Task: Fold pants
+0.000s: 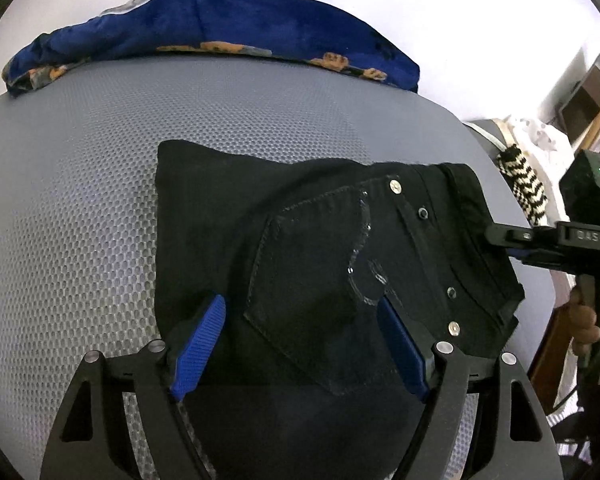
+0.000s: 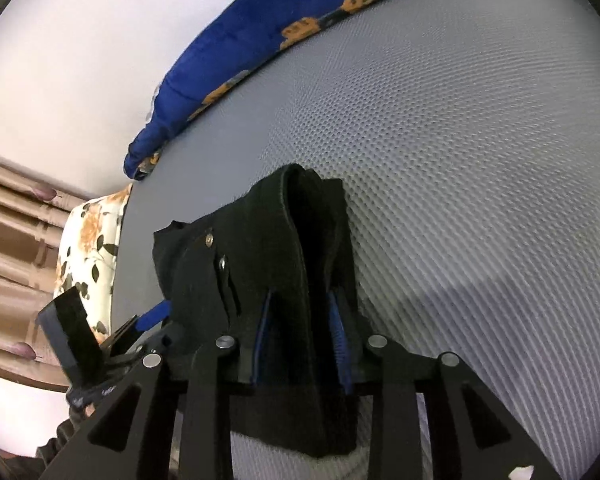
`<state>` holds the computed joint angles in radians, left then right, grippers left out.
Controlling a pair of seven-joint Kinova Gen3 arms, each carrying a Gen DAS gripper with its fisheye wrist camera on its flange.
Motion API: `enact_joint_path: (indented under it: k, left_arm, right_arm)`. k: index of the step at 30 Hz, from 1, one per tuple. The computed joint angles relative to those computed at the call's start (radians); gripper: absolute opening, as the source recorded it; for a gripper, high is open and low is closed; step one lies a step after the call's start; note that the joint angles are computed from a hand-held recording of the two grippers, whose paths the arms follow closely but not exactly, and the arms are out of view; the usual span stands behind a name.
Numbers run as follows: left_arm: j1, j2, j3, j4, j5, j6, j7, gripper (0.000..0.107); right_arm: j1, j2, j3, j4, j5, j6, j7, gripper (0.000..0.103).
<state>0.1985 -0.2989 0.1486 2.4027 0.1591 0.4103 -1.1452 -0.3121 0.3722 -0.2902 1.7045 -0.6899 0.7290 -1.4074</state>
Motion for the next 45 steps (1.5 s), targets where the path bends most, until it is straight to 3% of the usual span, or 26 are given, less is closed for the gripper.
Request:
enact_joint_path:
  k: [6, 11, 15, 21, 23, 31, 36, 39, 41, 45]
  left_arm:
    - [0.043, -0.056, -0.032, 0.019, 0.039, 0.027, -0.046, 0.077]
    - [0.149, -0.078, -0.112, 0.041, 0.148, 0.035, -0.151, 0.078]
    - [0.108, -0.087, -0.005, 0.050, 0.120, 0.043, -0.124, 0.077]
    - [0.143, -0.126, -0.007, 0.076, 0.138, 0.058, -0.143, 0.078]
    - [0.142, -0.135, 0.002, 0.084, 0.138, 0.055, -0.140, 0.077]
    - [0.120, -0.140, 0.059, 0.085, 0.102, 0.054, -0.098, 0.078]
    - [0.168, -0.166, -0.058, 0.100, 0.170, 0.032, -0.131, 0.077]
    - [0.109, -0.207, -0.052, 0.091, 0.150, 0.034, -0.109, 0.078]
    - [0.059, -0.220, -0.038, 0.082, 0.122, 0.033, -0.091, 0.078]
    - [0.016, -0.186, -0.076, 0.063, 0.101, -0.010, -0.091, 0.078]
  right_arm:
    - [0.061, -0.034, -0.015, 0.075, -0.111, 0.062, 0.104, 0.027]
    - [0.047, -0.059, -0.001, 0.109, -0.154, 0.048, 0.141, 0.011]
    - [0.040, -0.128, 0.015, 0.143, -0.157, 0.037, 0.171, 0.009]
    - [-0.048, -0.208, 0.055, 0.172, -0.020, 0.020, 0.044, 0.009]
    - [-0.084, -0.201, 0.074, 0.189, 0.042, 0.006, -0.009, 0.009]
    - [-0.084, -0.140, 0.048, 0.187, 0.093, -0.025, -0.057, 0.009]
    - [-0.074, -0.131, 0.048, 0.163, 0.092, 0.004, -0.073, 0.018]
    - [-0.031, -0.136, 0.043, 0.160, 0.048, 0.012, -0.030, 0.019]
    - [-0.031, -0.145, 0.056, 0.143, 0.068, 0.018, -0.042, 0.019]
    - [-0.056, -0.155, 0.077, 0.094, 0.140, -0.021, -0.106, 0.026]
